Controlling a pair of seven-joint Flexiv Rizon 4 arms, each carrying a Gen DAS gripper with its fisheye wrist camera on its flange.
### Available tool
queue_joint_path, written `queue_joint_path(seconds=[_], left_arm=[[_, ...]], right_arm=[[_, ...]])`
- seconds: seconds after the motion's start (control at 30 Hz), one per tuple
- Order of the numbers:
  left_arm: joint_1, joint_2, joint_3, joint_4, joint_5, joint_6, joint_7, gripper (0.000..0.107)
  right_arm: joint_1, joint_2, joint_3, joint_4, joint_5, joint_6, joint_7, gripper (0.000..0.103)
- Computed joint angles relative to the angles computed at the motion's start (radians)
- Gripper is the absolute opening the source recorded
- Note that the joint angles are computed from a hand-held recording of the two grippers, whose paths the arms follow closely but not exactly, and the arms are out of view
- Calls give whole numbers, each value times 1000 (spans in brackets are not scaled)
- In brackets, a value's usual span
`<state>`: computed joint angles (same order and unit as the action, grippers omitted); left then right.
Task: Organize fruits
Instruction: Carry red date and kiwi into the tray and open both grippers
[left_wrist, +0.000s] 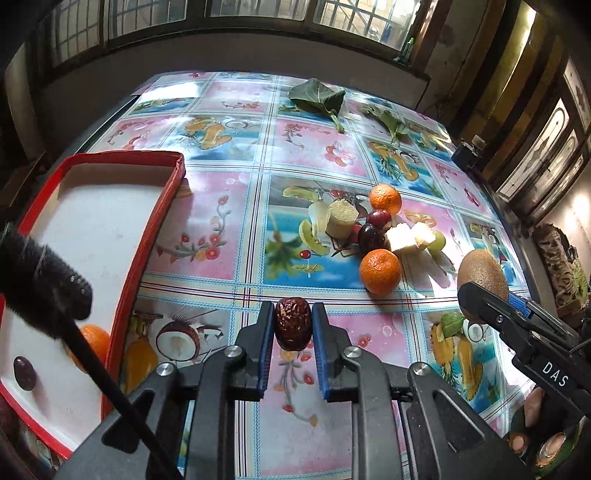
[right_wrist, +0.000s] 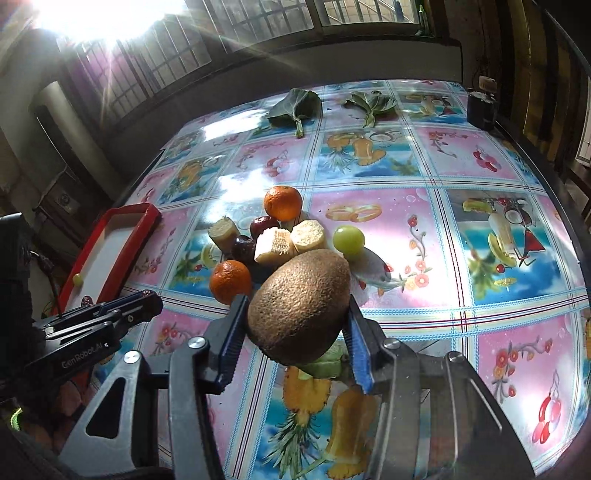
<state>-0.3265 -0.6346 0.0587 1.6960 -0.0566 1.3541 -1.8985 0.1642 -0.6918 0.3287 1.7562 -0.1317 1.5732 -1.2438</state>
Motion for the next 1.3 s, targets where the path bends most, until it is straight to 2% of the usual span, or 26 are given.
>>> queue_joint_path(seconds=[0.17,0.37,0.6,1.3], left_arm=[[-24,54,48,66,30,31,-47,19],[-69,111,138,122,106,43,-135,19],[-74,155,184,165,184,50,-221,19],[-4,210,185,241,251,78,-297,19]], right_arm=[[-1,29,36,28,-3,26,-21,52],[0,36,88,30,-19,38,-51,52],[21,38,117,22,-33,28,-77,52],[106,25,121,-44,-17,-37,-141,52]])
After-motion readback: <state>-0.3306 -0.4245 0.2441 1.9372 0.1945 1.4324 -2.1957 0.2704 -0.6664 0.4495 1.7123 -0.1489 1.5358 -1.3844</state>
